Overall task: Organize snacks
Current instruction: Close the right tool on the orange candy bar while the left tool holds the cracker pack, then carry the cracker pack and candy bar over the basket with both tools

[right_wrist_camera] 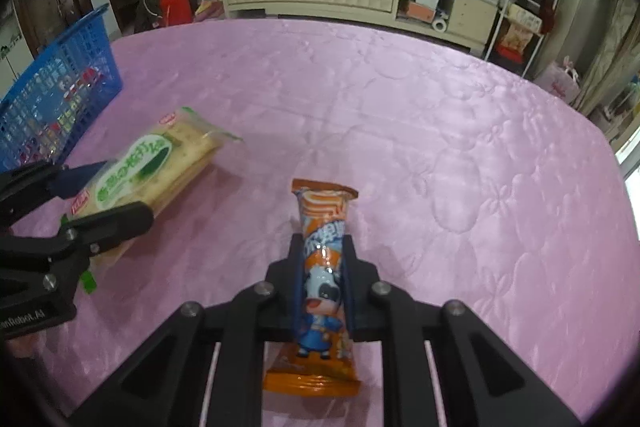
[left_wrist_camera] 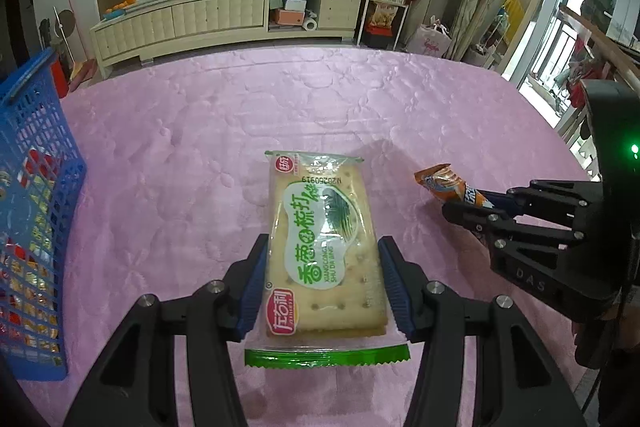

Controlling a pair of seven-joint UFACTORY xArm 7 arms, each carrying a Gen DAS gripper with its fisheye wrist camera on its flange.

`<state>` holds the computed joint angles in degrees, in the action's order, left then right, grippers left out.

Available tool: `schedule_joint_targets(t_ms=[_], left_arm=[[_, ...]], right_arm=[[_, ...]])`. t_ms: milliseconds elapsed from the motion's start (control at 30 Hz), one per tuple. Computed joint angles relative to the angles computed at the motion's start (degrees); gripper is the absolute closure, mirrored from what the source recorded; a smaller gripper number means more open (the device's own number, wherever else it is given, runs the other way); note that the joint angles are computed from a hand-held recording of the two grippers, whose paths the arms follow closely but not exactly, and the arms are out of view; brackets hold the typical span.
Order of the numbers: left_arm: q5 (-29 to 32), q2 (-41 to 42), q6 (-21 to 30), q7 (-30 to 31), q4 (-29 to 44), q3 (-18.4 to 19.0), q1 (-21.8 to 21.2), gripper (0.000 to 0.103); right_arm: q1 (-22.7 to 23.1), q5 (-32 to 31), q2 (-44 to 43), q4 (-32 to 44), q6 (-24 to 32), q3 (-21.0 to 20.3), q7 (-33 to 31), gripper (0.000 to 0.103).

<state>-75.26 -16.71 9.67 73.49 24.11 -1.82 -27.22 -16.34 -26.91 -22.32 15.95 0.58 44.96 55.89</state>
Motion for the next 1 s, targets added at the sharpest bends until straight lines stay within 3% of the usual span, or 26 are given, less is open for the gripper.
schedule_joint_targets(t_ms=[133, 400, 733, 1000], left_arm=[[5.9, -5.8, 1.4, -4.7, -3.4, 0.5, 1.3, 0.052], [20.5, -20.7, 7.3, -15.1, -9.3, 3.7, 4.3, 0.052], [36.0, -36.5, 17.5, -22.7, -11.5, 11.0, 11.2, 0.052], [45.2, -43.7, 23.6, -23.9, -9.7, 18.8, 15.8, 0.052]], right_arm=[[11.6, 3.9, -3.8, -1.3, 2.9, -8.5, -0.6, 0.084], [24.1, 6.3, -10.9, 0.7, 12.0, -14.4, 1.0, 0.084], [30.4, 4.1, -15.1, 8.3, 22.8, -13.4, 3.2, 0.084], [30.1, -0.1, -11.9, 16.3, 26.8, -9.5, 6.9, 0.084]])
